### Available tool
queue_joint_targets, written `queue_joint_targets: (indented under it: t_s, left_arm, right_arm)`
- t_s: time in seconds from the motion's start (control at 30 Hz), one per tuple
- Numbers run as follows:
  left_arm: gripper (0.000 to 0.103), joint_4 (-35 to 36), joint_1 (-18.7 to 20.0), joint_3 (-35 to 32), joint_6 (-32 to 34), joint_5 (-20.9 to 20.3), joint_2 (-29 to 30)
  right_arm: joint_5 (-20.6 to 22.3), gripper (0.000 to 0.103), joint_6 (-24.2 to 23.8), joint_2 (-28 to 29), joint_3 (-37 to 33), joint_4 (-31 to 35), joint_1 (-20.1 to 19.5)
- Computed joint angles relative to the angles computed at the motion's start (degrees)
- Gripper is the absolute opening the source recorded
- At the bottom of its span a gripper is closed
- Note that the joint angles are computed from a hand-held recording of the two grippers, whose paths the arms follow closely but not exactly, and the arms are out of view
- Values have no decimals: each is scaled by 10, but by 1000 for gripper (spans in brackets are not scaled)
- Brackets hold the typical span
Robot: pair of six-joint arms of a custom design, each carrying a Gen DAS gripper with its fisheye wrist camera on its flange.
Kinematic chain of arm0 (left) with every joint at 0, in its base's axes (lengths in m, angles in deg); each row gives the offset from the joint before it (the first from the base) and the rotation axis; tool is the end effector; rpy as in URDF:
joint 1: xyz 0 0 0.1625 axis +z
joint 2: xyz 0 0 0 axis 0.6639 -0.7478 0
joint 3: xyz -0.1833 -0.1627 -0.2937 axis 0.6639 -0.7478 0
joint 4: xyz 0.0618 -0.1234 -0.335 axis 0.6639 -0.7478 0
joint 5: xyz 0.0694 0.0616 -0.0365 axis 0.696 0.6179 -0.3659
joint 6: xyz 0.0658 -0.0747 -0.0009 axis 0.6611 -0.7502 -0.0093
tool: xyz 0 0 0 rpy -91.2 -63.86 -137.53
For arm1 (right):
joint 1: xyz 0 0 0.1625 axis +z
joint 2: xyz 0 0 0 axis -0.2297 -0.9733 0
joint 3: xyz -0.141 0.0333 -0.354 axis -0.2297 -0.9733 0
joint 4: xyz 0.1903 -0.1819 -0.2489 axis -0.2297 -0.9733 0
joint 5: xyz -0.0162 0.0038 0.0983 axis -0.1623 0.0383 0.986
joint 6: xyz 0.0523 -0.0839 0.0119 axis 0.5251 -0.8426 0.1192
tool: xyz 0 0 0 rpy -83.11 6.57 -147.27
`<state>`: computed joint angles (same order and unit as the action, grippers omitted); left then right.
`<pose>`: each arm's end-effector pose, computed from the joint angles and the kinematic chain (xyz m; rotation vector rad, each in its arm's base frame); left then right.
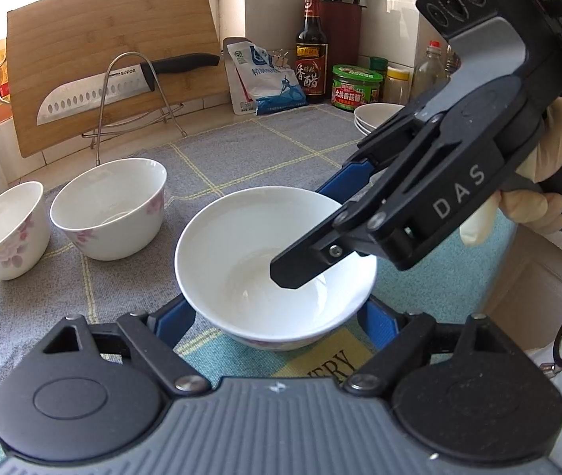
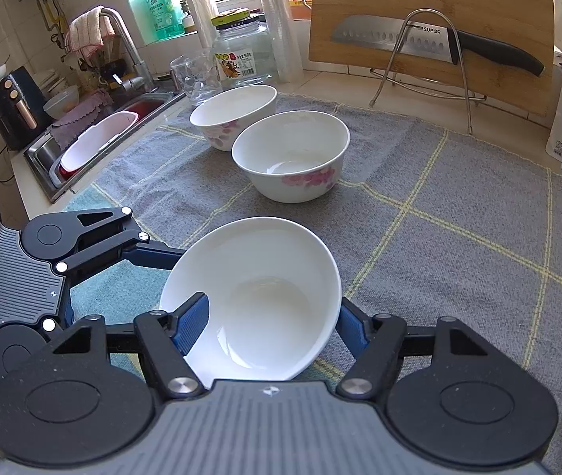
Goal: Organize plates and bowls
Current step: 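Lift the bowl with the right gripper and carry it toward another white bowl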
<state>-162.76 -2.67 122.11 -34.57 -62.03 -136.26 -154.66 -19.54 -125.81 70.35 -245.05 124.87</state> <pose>-0.0923 -0.3070 0.1765 1.3406 2.3509 -0.6377 0.2429 -0.3398 0.1067 0.8962 -2.6240 0.5191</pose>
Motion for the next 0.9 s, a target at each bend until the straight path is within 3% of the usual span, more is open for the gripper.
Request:
queue_joint_targets:
  t_s: [0.33,0.43,0.7,0.9]
  left_arm:
    - [89,6,7,-7,-1,-9,0]
    - [90,17,5,-8,3,-12,-10]
    - [92,116,-2,-18,-4,-2,-91]
    - [93,153,-7,-27,3,37,-139]
  right_arm:
    - [4,81,4,7,1,-7,-5]
    - [6,88,1,5,2,-9,-4]
    - [8,94,-18,-12,-11,-3,5]
    - [9,94,-37,-10,-35,8,6]
